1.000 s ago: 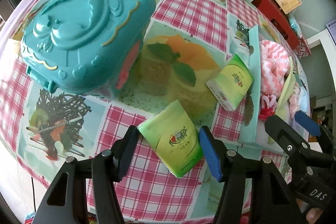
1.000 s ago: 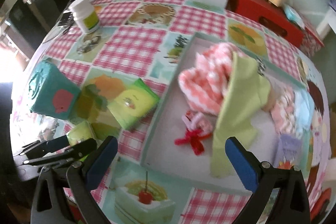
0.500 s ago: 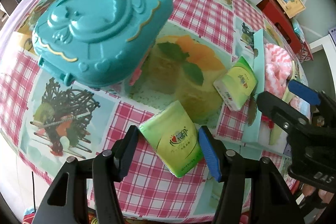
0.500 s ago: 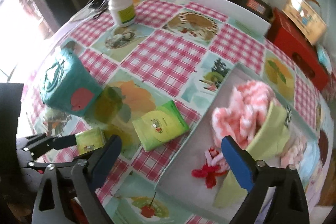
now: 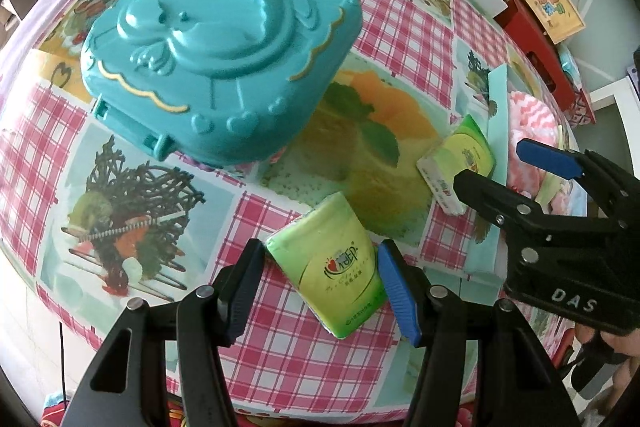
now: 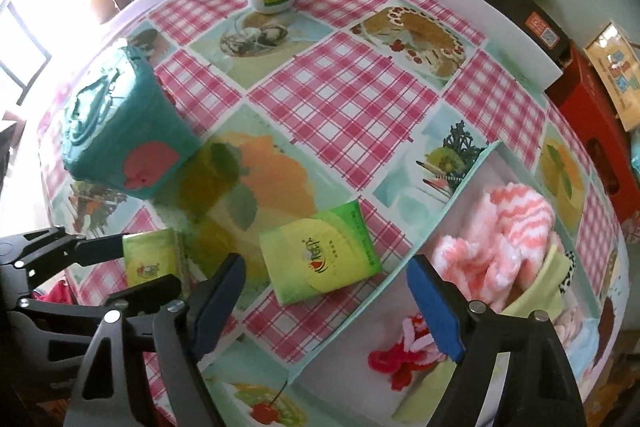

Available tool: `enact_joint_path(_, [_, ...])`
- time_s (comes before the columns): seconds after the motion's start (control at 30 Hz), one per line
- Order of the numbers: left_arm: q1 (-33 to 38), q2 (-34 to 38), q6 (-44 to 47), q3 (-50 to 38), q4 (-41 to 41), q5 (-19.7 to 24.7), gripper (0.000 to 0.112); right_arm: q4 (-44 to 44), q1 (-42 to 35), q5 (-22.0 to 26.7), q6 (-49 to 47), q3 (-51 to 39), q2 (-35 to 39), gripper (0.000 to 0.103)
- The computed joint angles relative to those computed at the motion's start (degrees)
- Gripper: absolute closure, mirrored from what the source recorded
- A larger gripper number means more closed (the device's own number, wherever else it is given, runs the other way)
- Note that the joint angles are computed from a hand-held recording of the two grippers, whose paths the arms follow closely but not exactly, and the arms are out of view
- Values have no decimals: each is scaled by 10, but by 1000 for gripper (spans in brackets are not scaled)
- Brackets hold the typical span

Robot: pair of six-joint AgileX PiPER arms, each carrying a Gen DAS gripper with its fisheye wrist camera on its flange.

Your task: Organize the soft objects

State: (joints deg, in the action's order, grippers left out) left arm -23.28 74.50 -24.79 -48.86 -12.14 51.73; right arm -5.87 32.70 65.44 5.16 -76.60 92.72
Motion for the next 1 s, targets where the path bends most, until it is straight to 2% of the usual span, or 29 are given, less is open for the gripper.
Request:
enact_joint_path(0.57, [44,-1,49,5,-23,1,52,-10,24,24,-11,-29,60,26])
enact_joint_path(1.0, [56,5,70,1,-36,4,52,-44,50,37,9,-39,88,27])
